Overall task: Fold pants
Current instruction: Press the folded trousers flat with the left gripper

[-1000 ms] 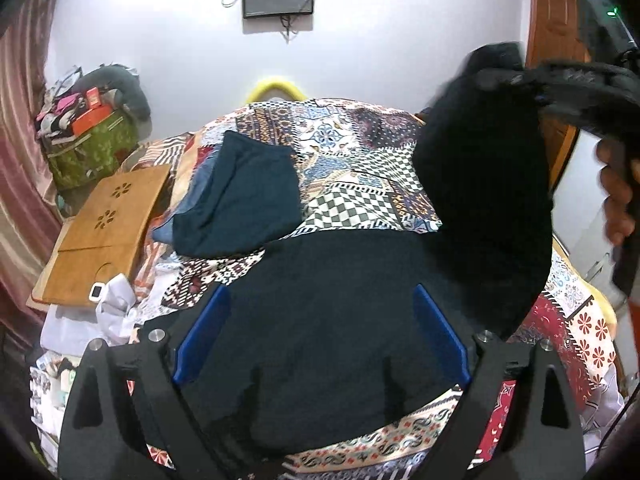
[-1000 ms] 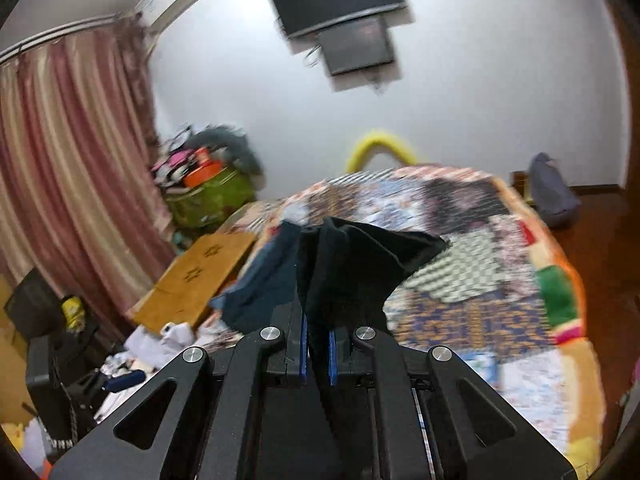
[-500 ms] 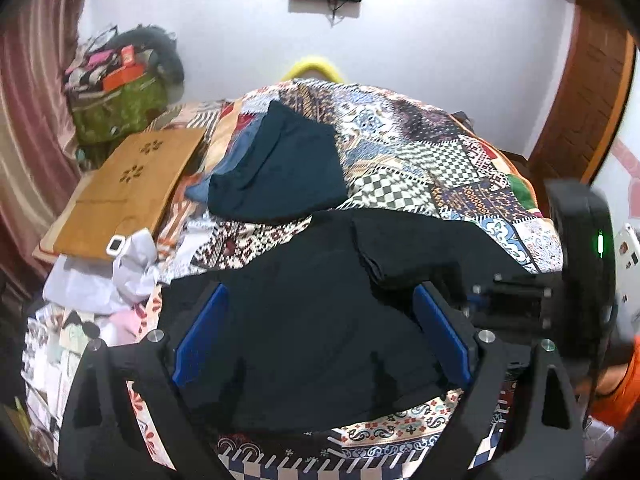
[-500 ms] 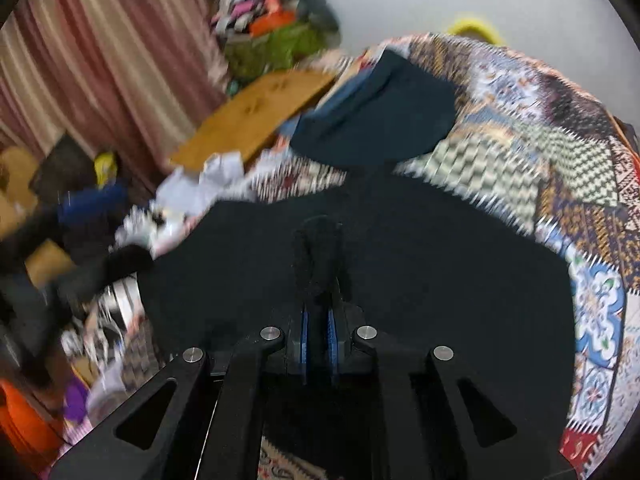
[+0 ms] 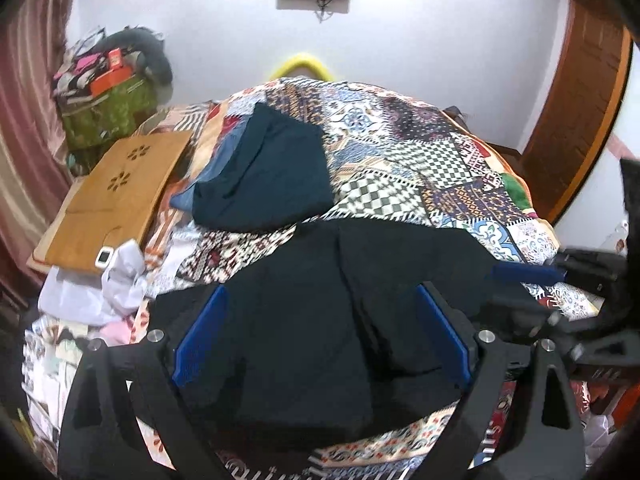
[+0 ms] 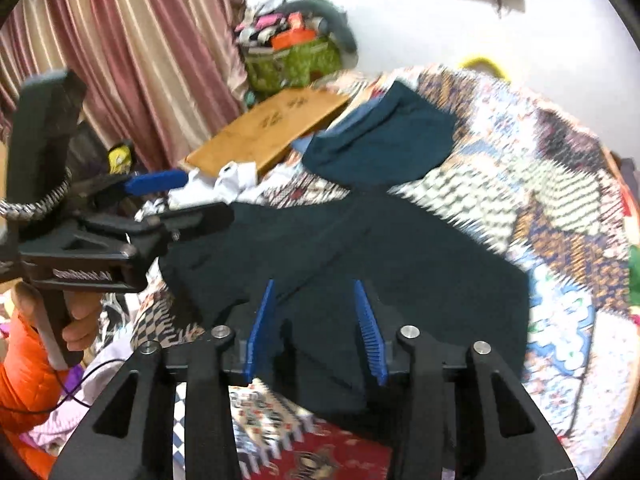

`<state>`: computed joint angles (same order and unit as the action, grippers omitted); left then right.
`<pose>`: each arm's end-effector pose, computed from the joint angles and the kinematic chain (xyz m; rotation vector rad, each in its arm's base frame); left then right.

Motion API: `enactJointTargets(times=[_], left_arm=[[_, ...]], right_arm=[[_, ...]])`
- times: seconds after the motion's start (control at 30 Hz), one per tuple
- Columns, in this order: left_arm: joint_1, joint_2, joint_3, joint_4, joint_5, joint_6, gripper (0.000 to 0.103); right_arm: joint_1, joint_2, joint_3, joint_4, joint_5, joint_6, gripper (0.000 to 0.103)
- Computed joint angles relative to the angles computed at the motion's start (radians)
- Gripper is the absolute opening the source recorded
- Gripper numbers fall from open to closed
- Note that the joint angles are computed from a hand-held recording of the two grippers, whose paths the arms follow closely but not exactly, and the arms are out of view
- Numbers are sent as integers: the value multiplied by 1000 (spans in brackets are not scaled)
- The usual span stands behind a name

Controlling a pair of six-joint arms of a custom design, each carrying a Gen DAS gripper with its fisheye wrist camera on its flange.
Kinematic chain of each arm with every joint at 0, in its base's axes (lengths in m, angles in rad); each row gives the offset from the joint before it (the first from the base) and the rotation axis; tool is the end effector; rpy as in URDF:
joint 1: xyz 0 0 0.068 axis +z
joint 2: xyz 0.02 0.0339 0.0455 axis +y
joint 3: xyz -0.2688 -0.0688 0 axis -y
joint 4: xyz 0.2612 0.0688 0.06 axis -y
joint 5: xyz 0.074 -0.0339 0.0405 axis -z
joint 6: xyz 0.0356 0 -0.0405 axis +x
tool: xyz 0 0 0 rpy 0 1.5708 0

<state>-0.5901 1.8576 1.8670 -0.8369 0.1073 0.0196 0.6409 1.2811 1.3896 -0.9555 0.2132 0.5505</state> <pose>0.3557 -0.2428 0.3532 0.7775 2.3016 -0.3915 0.2197 0.1545 0.3775 -0.0114 2.4139 0.2987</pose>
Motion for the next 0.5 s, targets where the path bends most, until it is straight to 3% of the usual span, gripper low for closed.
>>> enactJointTargets(times=[0.13,0.27,0.5], left_arm=[[-40,68,107,-26,-27,15,97],[-77,170,248,-61,-33,28,100],[-117,456,640,-253,-44,39,100]], right_arm=[[-62,-59,8,-25,53,-41,46],[-132,-88,-3,-26,86,-76,47],[-293,-90,-87,22,-39,-136,47]])
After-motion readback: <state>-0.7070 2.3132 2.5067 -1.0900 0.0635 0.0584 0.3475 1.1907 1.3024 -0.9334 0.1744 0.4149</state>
